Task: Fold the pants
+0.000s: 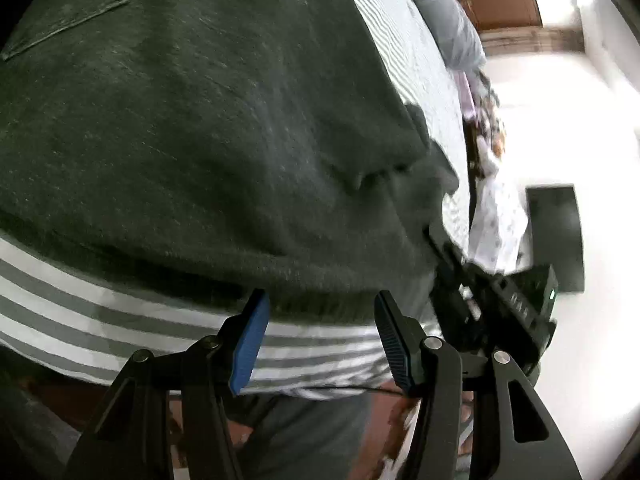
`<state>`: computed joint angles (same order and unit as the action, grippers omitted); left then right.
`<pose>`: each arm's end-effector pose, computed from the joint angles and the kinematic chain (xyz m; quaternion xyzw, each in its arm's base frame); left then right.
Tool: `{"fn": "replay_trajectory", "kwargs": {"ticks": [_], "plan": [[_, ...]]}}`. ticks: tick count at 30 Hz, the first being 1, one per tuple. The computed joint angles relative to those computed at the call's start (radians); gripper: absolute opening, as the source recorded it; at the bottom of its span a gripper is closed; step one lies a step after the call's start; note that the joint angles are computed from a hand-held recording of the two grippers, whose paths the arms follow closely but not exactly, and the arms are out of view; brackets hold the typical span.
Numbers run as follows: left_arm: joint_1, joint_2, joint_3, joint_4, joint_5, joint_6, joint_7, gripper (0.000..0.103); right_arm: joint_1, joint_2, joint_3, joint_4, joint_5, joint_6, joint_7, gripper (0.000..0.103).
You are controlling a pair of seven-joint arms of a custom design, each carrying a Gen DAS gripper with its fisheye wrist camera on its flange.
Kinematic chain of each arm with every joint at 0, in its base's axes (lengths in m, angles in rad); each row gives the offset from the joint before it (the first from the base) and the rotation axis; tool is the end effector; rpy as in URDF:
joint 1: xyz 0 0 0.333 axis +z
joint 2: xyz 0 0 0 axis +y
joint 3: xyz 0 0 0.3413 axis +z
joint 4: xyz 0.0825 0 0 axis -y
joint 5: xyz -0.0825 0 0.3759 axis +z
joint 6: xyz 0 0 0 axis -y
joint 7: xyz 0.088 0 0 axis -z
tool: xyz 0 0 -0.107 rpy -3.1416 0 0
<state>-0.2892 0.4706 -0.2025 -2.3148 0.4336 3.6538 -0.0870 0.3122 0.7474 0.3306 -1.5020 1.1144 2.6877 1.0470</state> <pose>0.4764 -0.3087 0.2800 0.8293 -0.3599 0.3921 0.1706 0.6489 0.3804 0.2971 -0.6568 0.6048 0.2019 0.4026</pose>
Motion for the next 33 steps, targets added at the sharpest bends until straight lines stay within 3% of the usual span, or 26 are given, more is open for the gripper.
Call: {"fn": "replay_trajectory", "kwargs": {"ticks": [4,11,12,13,16,20,26,33], "plan": [[-0.057,-0.013,0.044,-0.027,-0.129,0.060,0.017,0.055,-0.005,-0.009,0.006,-0.020,0.019,0.012,-0.006,0.005],[-0.085,0.013,0.055,0.019,-0.204,0.019,0.040,0.054,-0.014,-0.015,0.013,-0.040,0.059,0.017,-0.039,0.005],[-0.084,0.020,0.054,0.031,-0.197,0.011,0.043,0.044,-0.018,-0.015,0.018,-0.042,0.068,0.019,-0.060,0.006],[-0.078,0.022,0.050,0.047,-0.180,-0.022,0.046,0.026,-0.019,-0.014,0.020,-0.041,0.072,0.020,-0.079,0.007],[-0.119,0.008,0.084,0.052,-0.191,-0.070,0.087,0.011,-0.030,-0.002,0.030,-0.026,0.094,-0.004,-0.104,0.012],[-0.172,-0.017,0.122,0.040,-0.246,-0.079,0.129,0.009,-0.050,0.030,0.048,0.007,0.146,-0.036,-0.155,0.034],[-0.322,-0.067,0.236,0.040,-0.377,-0.154,0.289,0.009,-0.051,0.111,0.033,0.134,0.178,-0.027,-0.135,0.033],[-0.312,-0.061,0.222,0.054,-0.396,-0.176,0.322,0.009,-0.042,0.270,-0.050,0.403,0.000,-0.001,0.140,0.026]]}}
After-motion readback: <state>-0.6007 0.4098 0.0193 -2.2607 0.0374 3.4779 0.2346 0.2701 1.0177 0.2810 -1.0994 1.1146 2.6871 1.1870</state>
